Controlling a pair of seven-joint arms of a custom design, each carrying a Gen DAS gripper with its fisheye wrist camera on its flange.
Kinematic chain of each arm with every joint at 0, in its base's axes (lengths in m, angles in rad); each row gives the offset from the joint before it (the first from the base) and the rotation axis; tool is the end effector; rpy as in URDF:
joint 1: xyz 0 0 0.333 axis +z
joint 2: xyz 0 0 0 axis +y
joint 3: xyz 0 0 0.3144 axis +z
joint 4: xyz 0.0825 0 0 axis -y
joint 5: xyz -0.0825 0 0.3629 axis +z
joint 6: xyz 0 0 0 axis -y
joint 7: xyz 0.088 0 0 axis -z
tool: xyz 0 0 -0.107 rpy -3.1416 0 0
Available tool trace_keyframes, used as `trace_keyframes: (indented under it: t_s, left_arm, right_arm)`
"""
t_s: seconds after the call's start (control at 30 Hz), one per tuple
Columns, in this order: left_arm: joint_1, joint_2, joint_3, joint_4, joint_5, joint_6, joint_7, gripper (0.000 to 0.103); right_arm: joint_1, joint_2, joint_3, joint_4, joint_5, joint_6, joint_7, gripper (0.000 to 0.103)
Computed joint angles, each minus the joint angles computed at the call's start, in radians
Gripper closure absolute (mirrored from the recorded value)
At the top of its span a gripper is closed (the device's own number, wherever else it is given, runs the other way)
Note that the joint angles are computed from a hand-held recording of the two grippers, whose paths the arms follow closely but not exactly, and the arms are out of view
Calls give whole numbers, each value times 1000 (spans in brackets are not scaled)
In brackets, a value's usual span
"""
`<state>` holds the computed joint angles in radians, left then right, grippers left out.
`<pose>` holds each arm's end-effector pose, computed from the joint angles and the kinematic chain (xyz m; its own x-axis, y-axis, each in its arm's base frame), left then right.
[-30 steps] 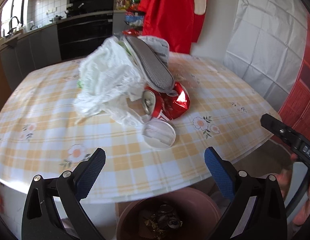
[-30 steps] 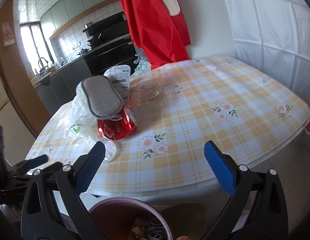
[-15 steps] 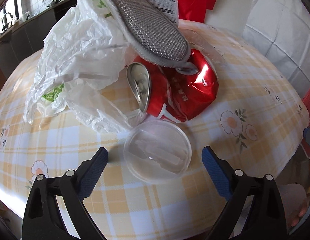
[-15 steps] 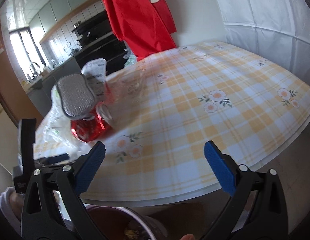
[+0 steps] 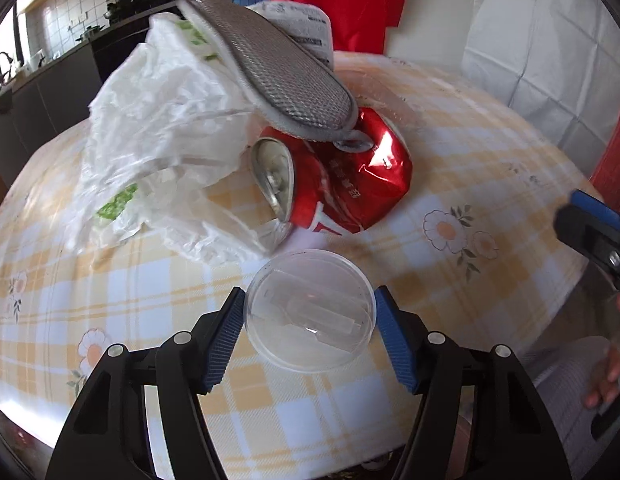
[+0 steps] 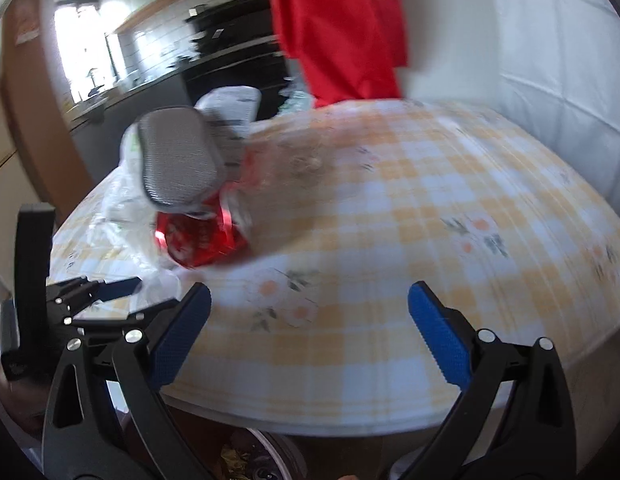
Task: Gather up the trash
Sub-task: 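Grasp the clear plastic lid with the left tool while the right tool grasps the grey mesh pad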
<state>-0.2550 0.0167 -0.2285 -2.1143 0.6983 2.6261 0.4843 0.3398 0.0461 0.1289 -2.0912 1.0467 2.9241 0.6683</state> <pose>0.4927 -0.2754 0.4663 0.0680 -0.9975 0.0177 -0.7807 -0.0642 -0.6216 0.5321 0.2074 0.4783 0.4934 -0.8400 -0.2257 -0.6320 -0.1680 -0.7566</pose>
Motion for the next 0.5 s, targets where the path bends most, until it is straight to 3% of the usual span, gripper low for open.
trace_keyframes:
  t_s: [0.1, 0.27, 0.4, 0.5]
  left_arm:
    - [18, -90, 6, -99, 32, 89, -70, 39]
    - [89, -234, -16, -223, 95, 169, -229, 39]
    - [150, -324, -42, -282, 107, 186, -310, 39]
    - [186, -392, -51, -317, 114, 178, -313, 39]
  right_arm:
    - [-5, 35, -2, 80, -27, -76, 14, 6]
    - [-13, 158, 26, 293, -88, -155, 13, 6]
    - [-9, 333, 65, 556, -263, -260, 112, 6]
    - [6, 444, 72, 725, -317, -362, 160, 6]
